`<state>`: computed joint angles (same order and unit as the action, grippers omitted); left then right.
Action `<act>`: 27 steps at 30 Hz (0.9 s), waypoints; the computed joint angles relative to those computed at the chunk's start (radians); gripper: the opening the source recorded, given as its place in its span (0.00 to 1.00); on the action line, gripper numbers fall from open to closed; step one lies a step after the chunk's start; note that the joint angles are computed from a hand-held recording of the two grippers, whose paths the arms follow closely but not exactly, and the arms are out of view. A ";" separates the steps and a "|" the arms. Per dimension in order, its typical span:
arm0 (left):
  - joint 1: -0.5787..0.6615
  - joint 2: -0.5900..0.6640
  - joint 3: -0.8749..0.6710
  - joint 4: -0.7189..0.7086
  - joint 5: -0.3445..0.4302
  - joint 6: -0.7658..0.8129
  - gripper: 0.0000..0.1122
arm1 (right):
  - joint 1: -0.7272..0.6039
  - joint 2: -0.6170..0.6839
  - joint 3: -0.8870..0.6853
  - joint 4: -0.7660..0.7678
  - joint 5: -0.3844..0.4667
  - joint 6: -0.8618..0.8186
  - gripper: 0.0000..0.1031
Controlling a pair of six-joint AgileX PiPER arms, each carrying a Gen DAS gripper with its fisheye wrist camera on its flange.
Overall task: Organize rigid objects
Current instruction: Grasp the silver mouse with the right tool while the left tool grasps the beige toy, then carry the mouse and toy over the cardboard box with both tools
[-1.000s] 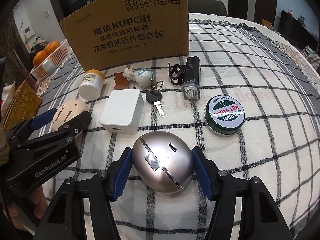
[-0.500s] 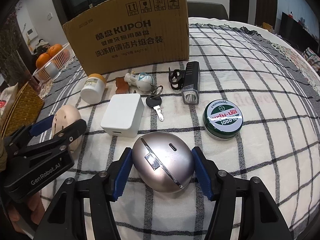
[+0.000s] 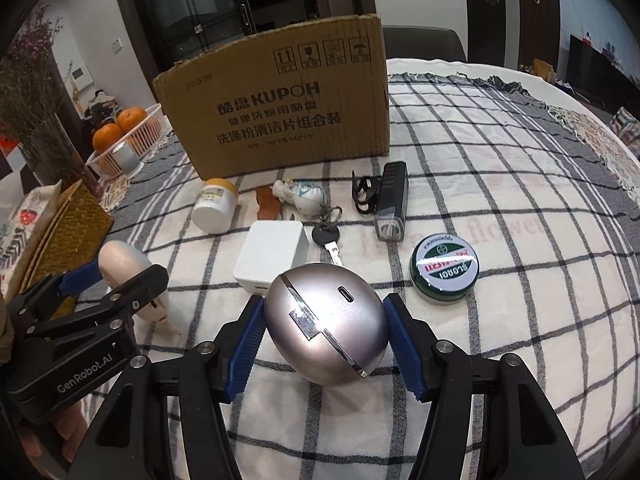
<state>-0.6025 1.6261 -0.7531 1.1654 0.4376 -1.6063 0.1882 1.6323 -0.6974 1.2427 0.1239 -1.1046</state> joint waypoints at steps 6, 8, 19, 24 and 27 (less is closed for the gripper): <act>0.001 -0.046 -0.030 -0.063 0.034 0.070 0.65 | -0.010 -0.034 -0.028 -0.097 0.016 0.101 0.59; -0.001 -0.065 -0.039 -0.068 0.044 0.084 0.65 | -0.016 -0.046 -0.041 -0.127 0.024 0.134 0.59; 0.012 -0.105 -0.120 -0.067 0.089 0.132 0.65 | -0.033 -0.091 -0.118 -0.197 0.052 0.200 0.59; 0.025 -0.100 -0.166 -0.041 0.093 0.131 0.65 | -0.045 -0.082 -0.172 -0.200 0.064 0.209 0.59; 0.046 -0.100 -0.196 -0.057 0.076 0.163 0.65 | -0.053 -0.070 -0.214 -0.184 0.077 0.205 0.59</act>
<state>-0.5569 1.5256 -0.9495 1.1079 0.5132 -1.4435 0.1355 1.5619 -0.9114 1.0592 0.2014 -0.8997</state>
